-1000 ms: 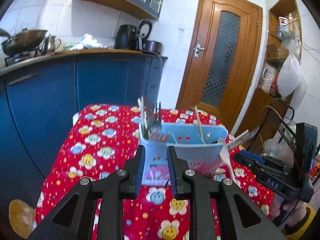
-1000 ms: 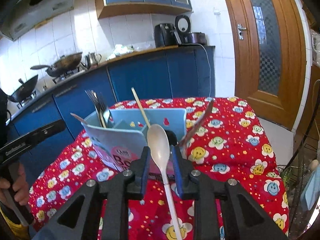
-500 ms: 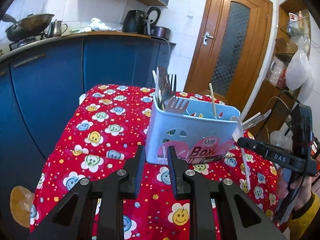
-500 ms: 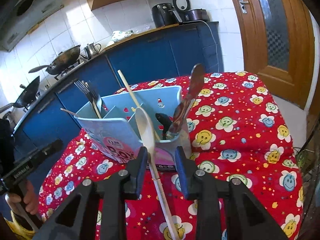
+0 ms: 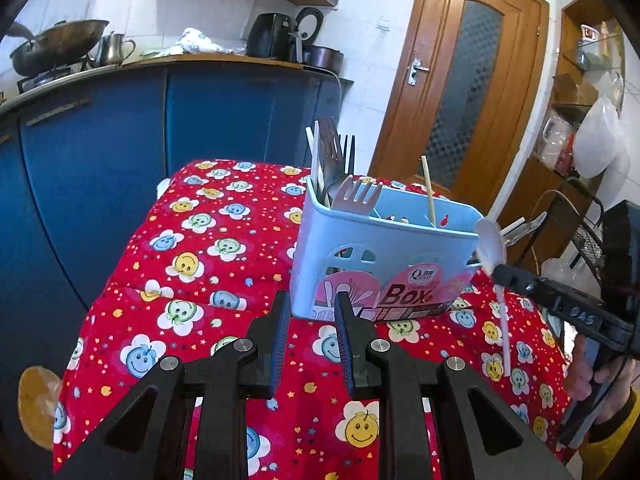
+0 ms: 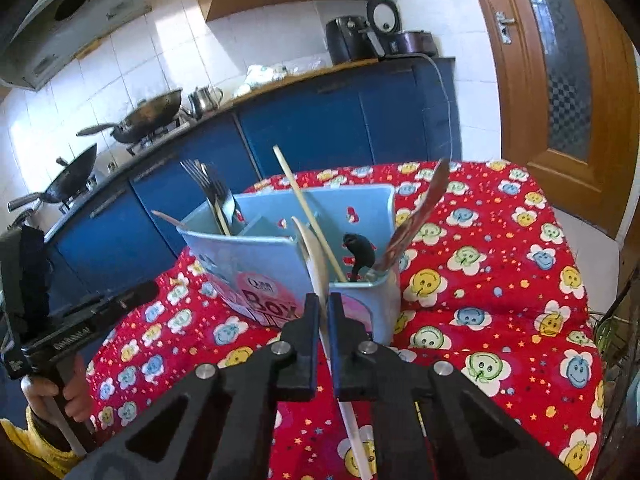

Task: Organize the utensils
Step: 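Lower the wooden spoon into the blue box and open the right tool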

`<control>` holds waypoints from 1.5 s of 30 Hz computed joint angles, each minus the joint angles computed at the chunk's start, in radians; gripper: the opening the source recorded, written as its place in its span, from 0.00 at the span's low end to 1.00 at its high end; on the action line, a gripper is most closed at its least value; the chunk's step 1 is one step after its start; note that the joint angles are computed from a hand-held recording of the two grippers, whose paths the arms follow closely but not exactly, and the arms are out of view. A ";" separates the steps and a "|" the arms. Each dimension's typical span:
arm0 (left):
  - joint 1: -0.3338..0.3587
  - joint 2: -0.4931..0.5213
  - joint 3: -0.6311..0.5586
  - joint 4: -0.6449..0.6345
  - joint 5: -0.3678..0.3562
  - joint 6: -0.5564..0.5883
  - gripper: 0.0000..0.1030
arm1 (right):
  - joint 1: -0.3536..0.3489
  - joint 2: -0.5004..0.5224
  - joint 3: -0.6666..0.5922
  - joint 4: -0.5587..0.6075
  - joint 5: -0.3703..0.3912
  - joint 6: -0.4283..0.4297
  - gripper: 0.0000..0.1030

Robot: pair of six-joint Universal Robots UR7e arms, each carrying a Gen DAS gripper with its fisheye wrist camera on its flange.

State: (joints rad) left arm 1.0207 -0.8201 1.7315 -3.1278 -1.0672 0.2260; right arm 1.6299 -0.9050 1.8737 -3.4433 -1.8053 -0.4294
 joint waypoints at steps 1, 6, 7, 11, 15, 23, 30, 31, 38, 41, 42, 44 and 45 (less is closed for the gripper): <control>0.000 0.001 0.000 -0.001 -0.001 0.000 0.22 | 0.001 -0.005 0.011 -0.023 0.010 0.005 0.06; 0.001 0.002 0.001 -0.001 0.000 -0.005 0.22 | 0.012 -0.013 0.044 -0.140 0.064 0.002 0.05; 0.002 0.004 0.000 -0.001 -0.001 -0.005 0.22 | 0.017 -0.010 0.045 -0.167 0.069 -0.002 0.05; 0.002 0.006 -0.002 0.000 0.000 -0.005 0.22 | 0.034 0.016 0.033 -0.290 0.098 -0.017 0.05; 0.003 0.008 -0.001 -0.002 -0.003 -0.004 0.22 | 0.043 0.064 -0.023 -0.386 0.130 -0.012 0.05; 0.007 0.011 -0.004 0.000 -0.010 -0.004 0.22 | 0.050 0.181 -0.198 -0.509 0.144 -0.017 0.06; 0.011 0.012 -0.007 -0.001 -0.018 -0.007 0.22 | 0.045 0.259 -0.311 -0.498 0.112 -0.041 0.06; 0.011 0.011 -0.007 0.000 -0.019 -0.007 0.22 | 0.042 0.263 -0.317 -0.490 0.111 -0.041 0.06; 0.010 0.007 -0.003 0.000 -0.020 -0.010 0.22 | 0.024 0.250 -0.280 -0.420 0.088 -0.021 0.08; 0.005 0.003 0.004 -0.007 -0.020 -0.011 0.22 | 0.023 0.231 -0.245 -0.415 0.085 -0.014 0.38; 0.003 0.000 0.008 -0.011 -0.019 -0.010 0.22 | 0.024 0.219 -0.225 -0.420 0.094 -0.012 0.40; -0.001 -0.004 0.016 -0.019 -0.019 -0.006 0.22 | 0.031 0.204 -0.200 -0.429 0.091 -0.016 0.40; -0.004 -0.008 0.022 -0.024 -0.019 -0.005 0.22 | 0.036 0.198 -0.189 -0.432 0.089 -0.017 0.40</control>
State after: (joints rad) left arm 1.0170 -0.8279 1.7532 -3.1517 -1.0862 0.2213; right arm 1.6655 -0.7070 1.6850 -3.8755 -1.7164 -0.4468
